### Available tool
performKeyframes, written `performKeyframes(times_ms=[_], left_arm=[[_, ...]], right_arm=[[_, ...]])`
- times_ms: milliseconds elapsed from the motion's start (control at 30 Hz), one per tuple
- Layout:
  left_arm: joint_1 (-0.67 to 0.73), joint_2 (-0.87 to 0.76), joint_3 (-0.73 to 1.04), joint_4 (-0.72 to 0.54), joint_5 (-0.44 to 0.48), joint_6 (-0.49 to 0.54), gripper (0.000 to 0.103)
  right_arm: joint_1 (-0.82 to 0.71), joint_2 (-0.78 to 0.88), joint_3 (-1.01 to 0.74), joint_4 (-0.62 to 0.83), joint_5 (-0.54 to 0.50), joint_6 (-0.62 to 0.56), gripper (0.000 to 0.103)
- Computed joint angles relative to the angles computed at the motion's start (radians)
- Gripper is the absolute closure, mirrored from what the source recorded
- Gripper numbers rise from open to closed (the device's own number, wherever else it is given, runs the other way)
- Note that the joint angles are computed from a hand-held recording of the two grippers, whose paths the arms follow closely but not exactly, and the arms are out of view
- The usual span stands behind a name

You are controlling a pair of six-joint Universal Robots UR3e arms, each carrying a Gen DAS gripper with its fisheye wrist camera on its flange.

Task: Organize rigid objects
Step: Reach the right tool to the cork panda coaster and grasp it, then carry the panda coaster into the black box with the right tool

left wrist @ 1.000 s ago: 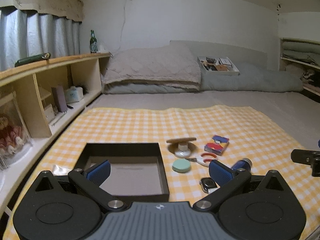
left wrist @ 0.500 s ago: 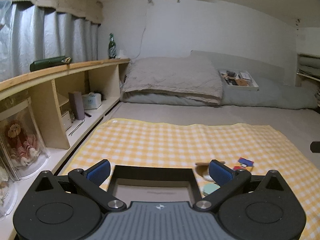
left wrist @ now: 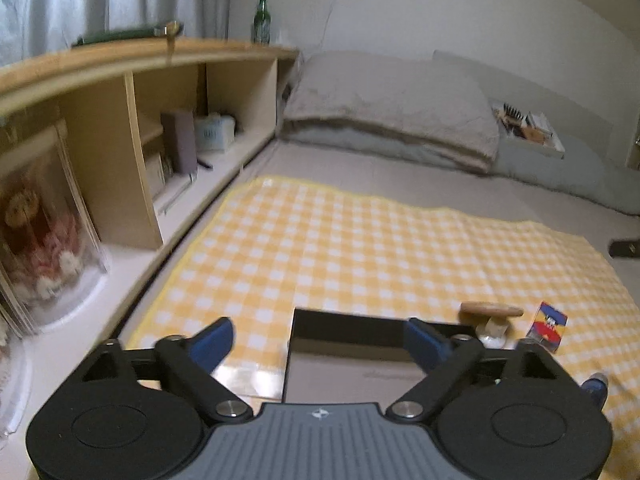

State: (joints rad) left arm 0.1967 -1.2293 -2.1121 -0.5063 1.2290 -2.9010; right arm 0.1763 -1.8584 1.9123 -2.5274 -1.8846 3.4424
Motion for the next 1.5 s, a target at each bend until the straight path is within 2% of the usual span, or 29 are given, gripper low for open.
performKeyframes(times_ms=[100,133,267,333,533,633,767,900,1133,1300,1500], left_arm=[[0.007,-0.04,0.008,-0.015,-0.003,0.025,0.031],[0.01,-0.045,0.01,-0.032,-0.008,0.036,0.033],[0.017,-0.063,0.004,-0.063,-0.005,0.076,0.04],[0.021,-0.078,0.005,-0.064,0.01,0.086,0.041],[0.031,-0.108,0.012,-0.105,0.03,0.122,0.051],[0.032,-0.133,0.021,-0.129,0.027,0.148,0.058],[0.03,-0.175,0.049,-0.16,0.023,0.157,0.076],[0.025,-0.197,0.068,-0.17,0.033,0.152,0.084],[0.019,-0.206,0.067,-0.163,0.052,0.158,0.094],[0.02,-0.203,0.061,-0.158,0.052,0.162,0.095],[0.017,-0.211,0.065,-0.153,0.049,0.167,0.095]], right_arm=[[-0.014,0.12,-0.053,-0.059,0.04,0.001,0.0],[-0.018,0.159,-0.074,-0.075,0.055,0.004,0.0],[-0.071,0.3,-0.151,-0.104,0.206,-0.004,0.0],[-0.093,0.374,-0.209,-0.065,0.277,0.0,0.0],[-0.105,0.582,-0.388,0.074,0.308,0.002,0.0],[-0.119,0.654,-0.456,0.138,0.337,0.02,0.0],[-0.136,0.712,-0.506,0.167,0.398,0.032,0.0],[-0.114,0.767,-0.566,0.207,0.39,-0.001,0.0],[-0.023,0.902,-0.625,0.156,0.271,0.031,0.0],[-0.028,0.941,-0.601,0.073,0.288,0.081,0.0],[-0.028,0.917,-0.589,0.116,0.286,0.049,0.005]])
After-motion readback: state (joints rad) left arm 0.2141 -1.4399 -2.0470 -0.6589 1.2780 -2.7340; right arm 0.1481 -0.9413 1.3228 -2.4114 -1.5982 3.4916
